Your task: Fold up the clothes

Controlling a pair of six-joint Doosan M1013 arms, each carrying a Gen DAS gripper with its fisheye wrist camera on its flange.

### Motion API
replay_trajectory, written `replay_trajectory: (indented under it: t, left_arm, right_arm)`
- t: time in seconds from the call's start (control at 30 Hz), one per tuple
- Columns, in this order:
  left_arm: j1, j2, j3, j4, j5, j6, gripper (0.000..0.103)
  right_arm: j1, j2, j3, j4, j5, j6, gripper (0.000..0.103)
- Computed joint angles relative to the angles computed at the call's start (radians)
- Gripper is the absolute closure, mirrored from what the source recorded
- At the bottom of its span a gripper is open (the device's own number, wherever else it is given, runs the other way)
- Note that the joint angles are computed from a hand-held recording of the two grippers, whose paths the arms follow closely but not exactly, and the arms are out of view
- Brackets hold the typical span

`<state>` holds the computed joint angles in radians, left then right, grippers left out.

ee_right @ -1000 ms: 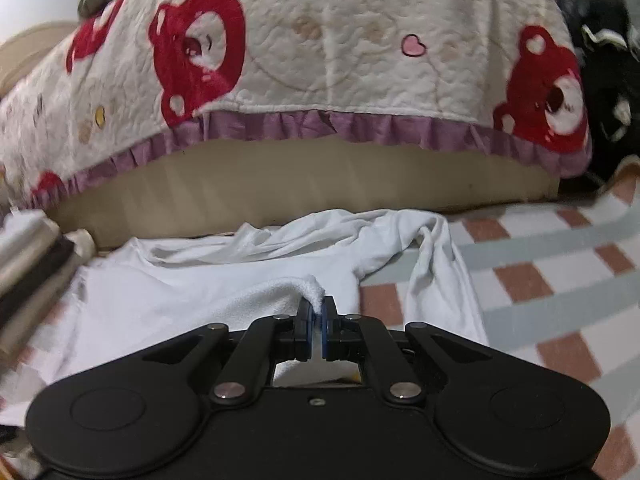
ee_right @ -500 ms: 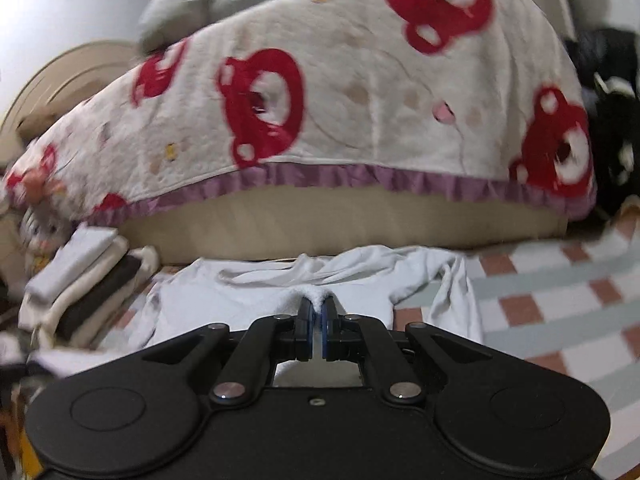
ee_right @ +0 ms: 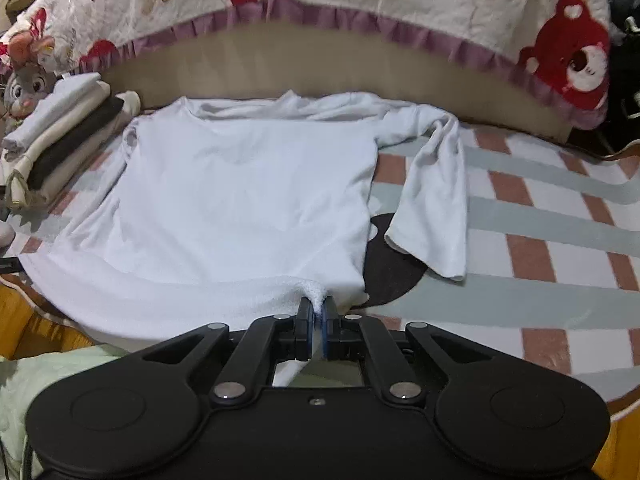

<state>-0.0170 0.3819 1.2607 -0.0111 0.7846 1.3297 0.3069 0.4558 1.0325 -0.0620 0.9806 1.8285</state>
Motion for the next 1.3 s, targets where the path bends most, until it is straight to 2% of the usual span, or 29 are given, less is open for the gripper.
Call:
replay_trajectory:
  t: [0.17,0.27,0.33,0.37,0.4,0.47,0.53,0.67,0.77,0.87,0.97,1.03,1.1,1.17,1.23,1.3]
  left_arm:
    - [-0.008,0.056,-0.075,0.034,0.023,-0.025,0.089]
    - [-0.011,0.071,-0.079,0.037,0.035,-0.026,0.089]
    - [-0.007,0.063,-0.058,0.015,0.019,-0.019,0.089]
    - [-0.006,0.059,-0.05,0.012,0.011,-0.019,0.089]
    - [-0.004,0.056,-0.042,0.006,0.003,-0.018,0.089]
    - [0.0,0.05,-0.031,-0.013,-0.011,-0.014,0.089]
    - [0.001,0.047,-0.026,-0.017,-0.018,-0.019,0.089]
    - [-0.004,0.051,-0.028,-0.002,-0.017,-0.034,0.088]
    - [-0.011,0.049,-0.024,0.026,-0.022,-0.032,0.088]
    - [-0.015,0.041,-0.012,0.048,-0.035,-0.036,0.088]
    - [-0.015,0.035,-0.005,0.042,-0.044,-0.037,0.088]
    - [-0.013,0.032,-0.005,0.037,-0.039,-0.038,0.088]
    - [-0.009,0.03,-0.007,0.023,-0.03,-0.034,0.088]
    - [0.0,0.027,-0.006,-0.009,-0.03,-0.024,0.088]
    - [0.008,0.024,-0.004,-0.042,-0.029,-0.014,0.087]
    - [0.015,0.019,0.001,-0.074,-0.038,0.006,0.082]
  right_arm:
    - [-0.039,0.072,-0.076,0.085,-0.007,0.03,0.095]
    - [-0.055,0.135,-0.144,0.108,0.059,0.058,0.091]
    - [-0.068,0.152,-0.148,0.162,0.07,0.071,0.09]
    - [-0.077,0.148,-0.13,0.212,0.056,0.078,0.084]
    - [-0.086,0.142,-0.109,0.264,0.038,0.081,0.073]
    - [-0.102,0.133,-0.073,0.361,0.009,0.094,0.061]
    - [-0.109,0.129,-0.059,0.404,-0.006,0.101,0.06]
    - [-0.1,0.13,-0.068,0.4,0.0,0.118,0.048]
    - [-0.087,0.149,-0.11,0.363,0.046,0.183,0.047]
    - [-0.078,0.164,-0.139,0.354,0.057,0.273,0.044]
    - [-0.053,0.202,-0.207,0.251,0.117,0.355,0.041]
    - [-0.032,0.232,-0.258,0.16,0.174,0.338,0.046]
    - [-0.006,0.244,-0.286,0.029,0.226,0.298,0.097]
    - [0.008,0.219,-0.252,-0.055,0.217,0.275,0.096]
    - [0.002,0.18,-0.19,-0.053,0.175,0.308,0.097]
    - [-0.014,0.154,-0.143,-0.027,0.137,0.362,0.097]
